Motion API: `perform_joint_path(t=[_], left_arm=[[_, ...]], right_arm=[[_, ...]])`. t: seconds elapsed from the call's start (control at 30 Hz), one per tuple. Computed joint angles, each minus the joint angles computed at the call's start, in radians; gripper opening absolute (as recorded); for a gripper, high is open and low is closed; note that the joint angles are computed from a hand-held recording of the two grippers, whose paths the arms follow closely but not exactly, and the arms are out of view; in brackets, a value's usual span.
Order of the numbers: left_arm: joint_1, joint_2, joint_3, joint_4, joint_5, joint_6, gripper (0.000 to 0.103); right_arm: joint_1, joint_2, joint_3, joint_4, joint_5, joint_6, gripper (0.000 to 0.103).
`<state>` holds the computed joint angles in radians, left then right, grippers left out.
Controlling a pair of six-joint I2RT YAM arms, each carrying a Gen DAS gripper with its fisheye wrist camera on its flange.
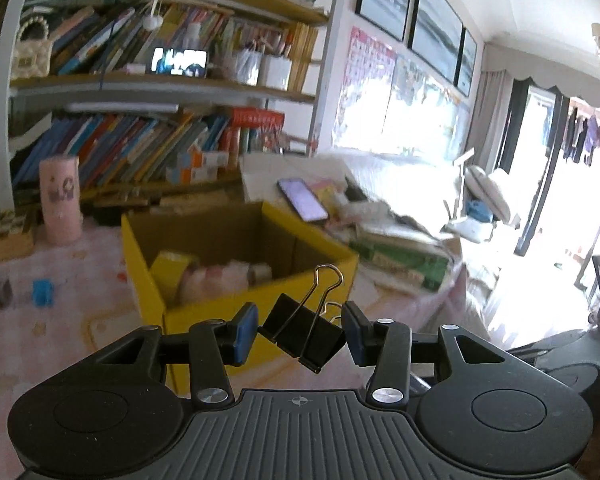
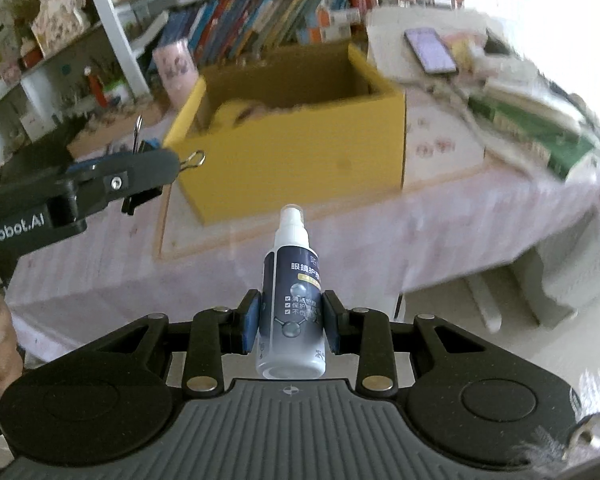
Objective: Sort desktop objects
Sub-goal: 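Carry the spray bottle and binder clip over the yellow box and lower them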
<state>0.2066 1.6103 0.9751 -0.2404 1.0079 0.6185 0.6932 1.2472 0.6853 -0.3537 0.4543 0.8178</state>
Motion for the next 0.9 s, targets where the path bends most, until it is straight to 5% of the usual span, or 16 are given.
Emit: perform_joint_path(t=[0.37,0.63,0.9], left_arm=[[-0.173,0.065,0.044,0.355,-0.193,-0.327,0.045],[-0.277,0.19,0.146,0.39,-0.377,-0.343,0.045],[-0.324,0.291,0.228,0.341,-0.472,-0.334,0.045]], right_arm=[[-0.366,-0.025,0.085,0.146,-0.234,-0.413,0.03],[-0.555,0.212,0.241,0.27,-0.396,-0.623,0.03],[-0.614,0.437,0.414,0.26,-0.47,-0.842,0.03]])
